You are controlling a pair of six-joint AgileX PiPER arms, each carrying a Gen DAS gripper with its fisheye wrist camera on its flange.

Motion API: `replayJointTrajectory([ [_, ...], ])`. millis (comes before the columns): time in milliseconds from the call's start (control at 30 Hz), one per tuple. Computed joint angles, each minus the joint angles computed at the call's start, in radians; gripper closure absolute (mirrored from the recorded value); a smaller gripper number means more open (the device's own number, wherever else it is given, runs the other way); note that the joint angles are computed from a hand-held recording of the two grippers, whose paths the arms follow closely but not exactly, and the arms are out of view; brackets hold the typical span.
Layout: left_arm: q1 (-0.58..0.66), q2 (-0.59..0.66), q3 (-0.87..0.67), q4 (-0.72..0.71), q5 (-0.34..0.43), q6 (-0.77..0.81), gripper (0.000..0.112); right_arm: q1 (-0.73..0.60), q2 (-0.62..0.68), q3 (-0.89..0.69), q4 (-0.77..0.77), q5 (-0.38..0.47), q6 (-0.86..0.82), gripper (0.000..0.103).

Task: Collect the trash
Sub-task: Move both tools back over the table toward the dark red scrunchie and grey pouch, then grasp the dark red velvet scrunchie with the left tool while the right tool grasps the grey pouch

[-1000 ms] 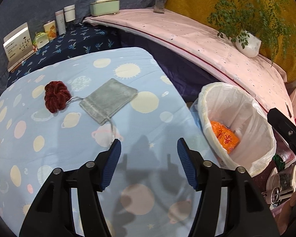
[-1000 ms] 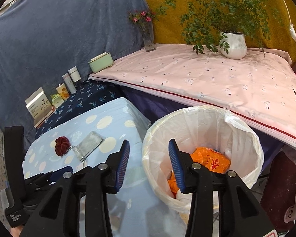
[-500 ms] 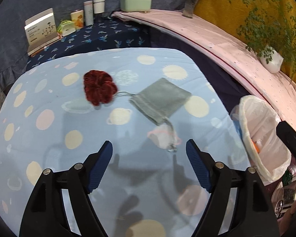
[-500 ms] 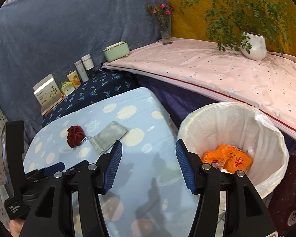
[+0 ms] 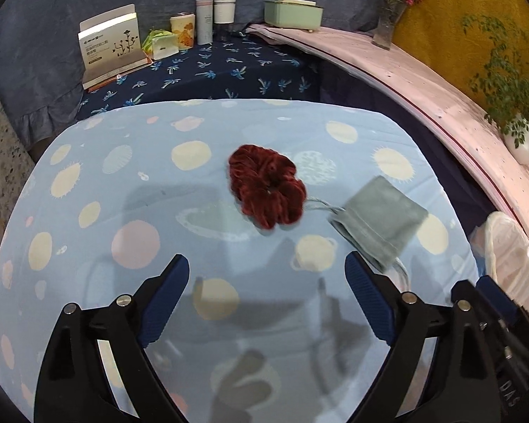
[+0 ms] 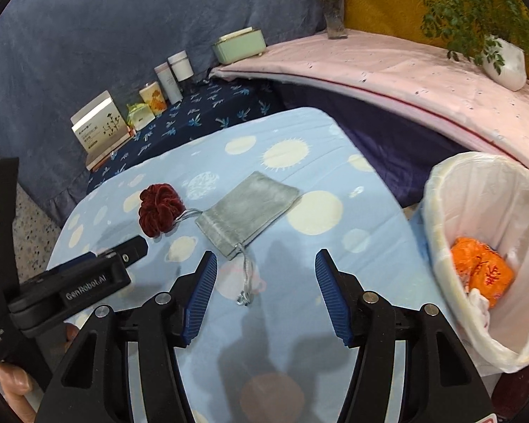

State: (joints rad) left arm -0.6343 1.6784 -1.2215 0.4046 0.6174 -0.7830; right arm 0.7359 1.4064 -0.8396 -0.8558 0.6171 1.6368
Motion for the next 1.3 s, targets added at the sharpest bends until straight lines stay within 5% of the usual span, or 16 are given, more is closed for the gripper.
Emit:
replayJointTrajectory([
  [367,0.097,0.189,-0.174,-0.105,-0.02,0.133,0.024,-0.121,0.235,-0.139,0.044,-0.135,-0.084,0.046],
  [567,0.123,0.248,-0.22,-0.162,-0.038,0.184,0.026,-0.124,0.311,-0.209,0.044,-0.113,-0.109,0.046],
  [767,0.126,0.256,-0.231,-0.272,-0.055,0.317,0.067,-0.1,0.343,-0.251,0.043,-0.045,-0.143,0.052],
  [933,0.105,0.246,-0.217,-0.291,-0.057,0.349,0.085,-0.082,0.343,-0.255,0.056,-0.019,-0.191,0.08],
  [1067,0.082,0.216,-0.179,-0.281,-0.059,0.334,0.09,-0.056,0.324,-0.232,0.051,-0.014,-0.178,0.09],
  [1300,0.038,0.126,-0.058,-0.258,-0.077,0.277,0.091,-0.021,0.219,-0.102,0.039,-0.04,-0.049,0.092],
])
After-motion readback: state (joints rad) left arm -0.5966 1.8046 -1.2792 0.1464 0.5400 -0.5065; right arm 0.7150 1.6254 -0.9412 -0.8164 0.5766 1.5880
